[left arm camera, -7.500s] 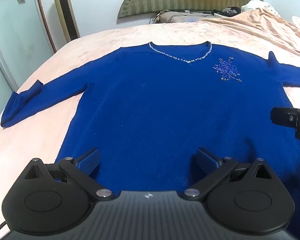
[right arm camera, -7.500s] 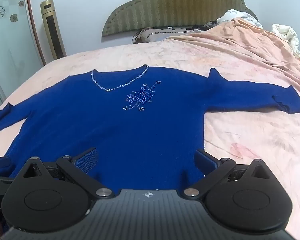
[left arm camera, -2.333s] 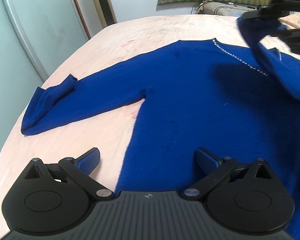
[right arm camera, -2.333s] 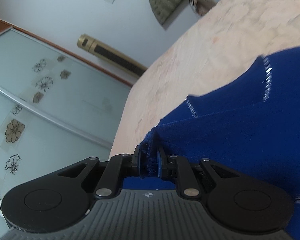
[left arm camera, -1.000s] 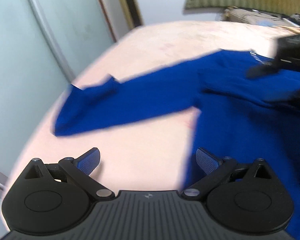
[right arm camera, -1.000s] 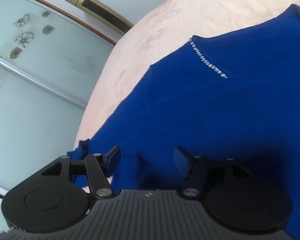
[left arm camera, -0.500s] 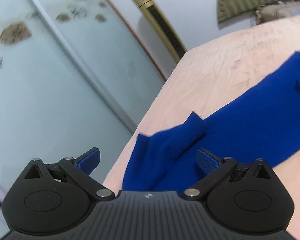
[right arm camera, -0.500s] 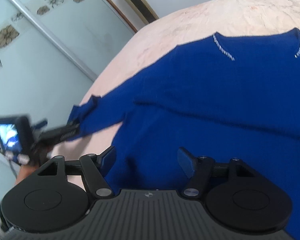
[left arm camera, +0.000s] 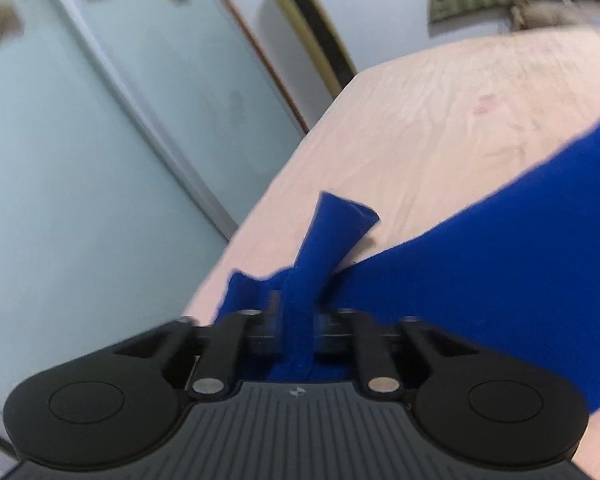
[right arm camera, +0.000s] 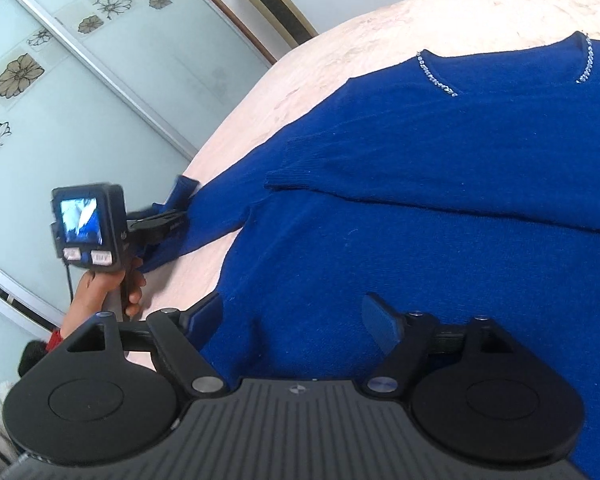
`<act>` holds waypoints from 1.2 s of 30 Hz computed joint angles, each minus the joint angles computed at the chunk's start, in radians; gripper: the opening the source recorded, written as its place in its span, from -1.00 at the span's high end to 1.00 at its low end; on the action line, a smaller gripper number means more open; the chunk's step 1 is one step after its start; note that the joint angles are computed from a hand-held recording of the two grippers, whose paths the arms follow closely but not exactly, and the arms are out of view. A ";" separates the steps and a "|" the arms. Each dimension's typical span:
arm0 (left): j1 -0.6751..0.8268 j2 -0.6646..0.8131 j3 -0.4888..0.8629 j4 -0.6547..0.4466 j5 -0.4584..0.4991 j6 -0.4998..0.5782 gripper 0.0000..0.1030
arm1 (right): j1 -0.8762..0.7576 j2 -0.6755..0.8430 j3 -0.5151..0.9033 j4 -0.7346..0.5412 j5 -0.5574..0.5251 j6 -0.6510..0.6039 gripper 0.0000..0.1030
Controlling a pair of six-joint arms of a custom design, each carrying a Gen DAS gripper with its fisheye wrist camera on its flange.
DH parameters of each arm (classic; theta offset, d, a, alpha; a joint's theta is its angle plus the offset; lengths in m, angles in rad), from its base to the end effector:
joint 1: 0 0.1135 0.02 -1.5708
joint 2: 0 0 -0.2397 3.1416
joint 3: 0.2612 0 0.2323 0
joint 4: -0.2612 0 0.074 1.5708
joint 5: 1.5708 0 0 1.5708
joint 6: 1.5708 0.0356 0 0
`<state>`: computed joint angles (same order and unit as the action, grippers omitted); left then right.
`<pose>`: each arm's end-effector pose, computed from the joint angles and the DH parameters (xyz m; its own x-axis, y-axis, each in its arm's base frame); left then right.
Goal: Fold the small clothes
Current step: 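Grasp the other sleeve cuff with the left gripper and lift it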
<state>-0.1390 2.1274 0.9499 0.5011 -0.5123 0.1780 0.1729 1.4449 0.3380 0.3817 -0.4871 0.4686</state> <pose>0.3688 -0.0340 0.0670 -0.6558 0.2476 -0.7132 -0.1440 0.8863 0.4401 0.2167 0.0548 0.1075 -0.8075 0.2641 -0.5275 -0.1484 0.7744 0.6150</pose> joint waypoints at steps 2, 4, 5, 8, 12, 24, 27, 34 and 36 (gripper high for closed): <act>0.019 -0.031 -0.020 -0.003 0.036 -0.063 0.87 | 0.000 -0.003 -0.011 0.016 -0.001 -0.005 -0.56; 0.044 -0.086 -0.058 0.008 0.089 -0.122 0.87 | 0.007 0.018 -0.016 0.056 0.001 0.003 -0.58; 0.054 -0.112 -0.078 0.018 0.111 -0.143 0.88 | 0.014 0.036 -0.012 0.078 0.005 0.009 -0.60; 0.070 -0.212 -0.134 0.050 0.121 -0.190 0.88 | 0.024 0.055 -0.015 0.109 0.015 0.011 -0.63; 0.086 -0.318 -0.118 0.011 0.065 -0.234 0.88 | 0.026 0.038 -0.014 0.095 0.019 0.023 -0.66; -0.023 -0.454 0.015 -0.239 0.082 -0.320 0.88 | -0.100 -0.173 -0.064 -0.027 0.054 0.016 -0.70; -0.129 -0.444 0.009 -0.267 0.131 -0.313 0.87 | -0.139 -0.225 -0.070 -0.069 0.081 -0.001 -0.70; -0.393 -0.338 0.058 -0.268 0.167 -0.325 0.87 | -0.308 -0.282 -0.115 -0.080 0.079 -0.012 -0.70; -0.462 -0.290 0.080 -0.266 0.178 -0.328 0.87 | -0.385 -0.279 -0.135 -0.042 0.044 0.004 -0.70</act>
